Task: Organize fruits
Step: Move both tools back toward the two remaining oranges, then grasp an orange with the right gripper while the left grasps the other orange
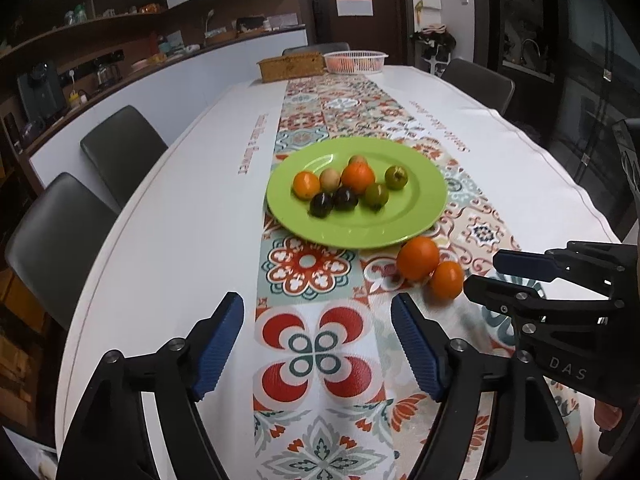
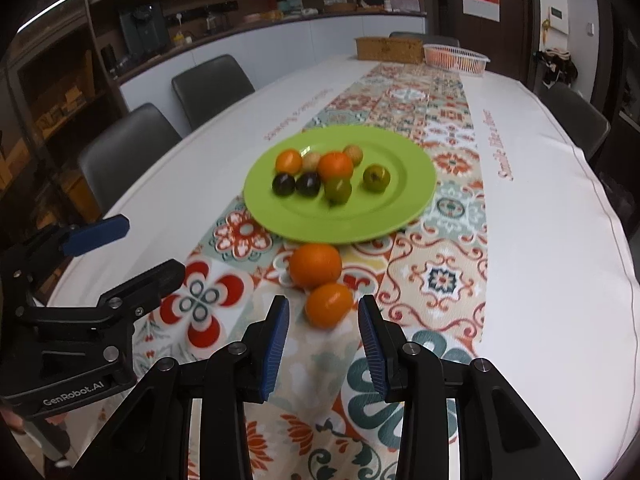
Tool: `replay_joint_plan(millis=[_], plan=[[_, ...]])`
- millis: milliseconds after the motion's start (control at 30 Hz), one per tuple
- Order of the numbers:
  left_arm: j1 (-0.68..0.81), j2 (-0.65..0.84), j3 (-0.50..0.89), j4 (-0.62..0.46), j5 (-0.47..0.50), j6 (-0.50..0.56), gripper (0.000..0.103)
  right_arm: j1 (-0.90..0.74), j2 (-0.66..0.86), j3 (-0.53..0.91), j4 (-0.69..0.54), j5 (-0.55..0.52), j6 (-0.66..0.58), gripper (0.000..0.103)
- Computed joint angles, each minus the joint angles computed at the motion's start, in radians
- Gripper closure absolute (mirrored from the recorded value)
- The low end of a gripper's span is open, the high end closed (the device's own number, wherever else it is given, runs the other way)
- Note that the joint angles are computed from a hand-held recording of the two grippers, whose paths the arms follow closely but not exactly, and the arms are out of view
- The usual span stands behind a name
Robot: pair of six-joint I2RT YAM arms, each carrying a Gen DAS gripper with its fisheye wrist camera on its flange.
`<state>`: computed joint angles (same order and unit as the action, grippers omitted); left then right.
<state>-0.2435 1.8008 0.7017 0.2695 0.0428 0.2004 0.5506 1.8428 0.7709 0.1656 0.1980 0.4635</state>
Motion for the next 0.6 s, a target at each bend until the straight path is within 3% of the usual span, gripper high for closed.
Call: replay_joint_plan(millis=[600], plan=[[0.031, 0.156, 0.061, 0.037, 0.066, -0.025, 0.022, -0.035, 0.166, 0.147, -0.062, -0.050, 0.000, 0.066]])
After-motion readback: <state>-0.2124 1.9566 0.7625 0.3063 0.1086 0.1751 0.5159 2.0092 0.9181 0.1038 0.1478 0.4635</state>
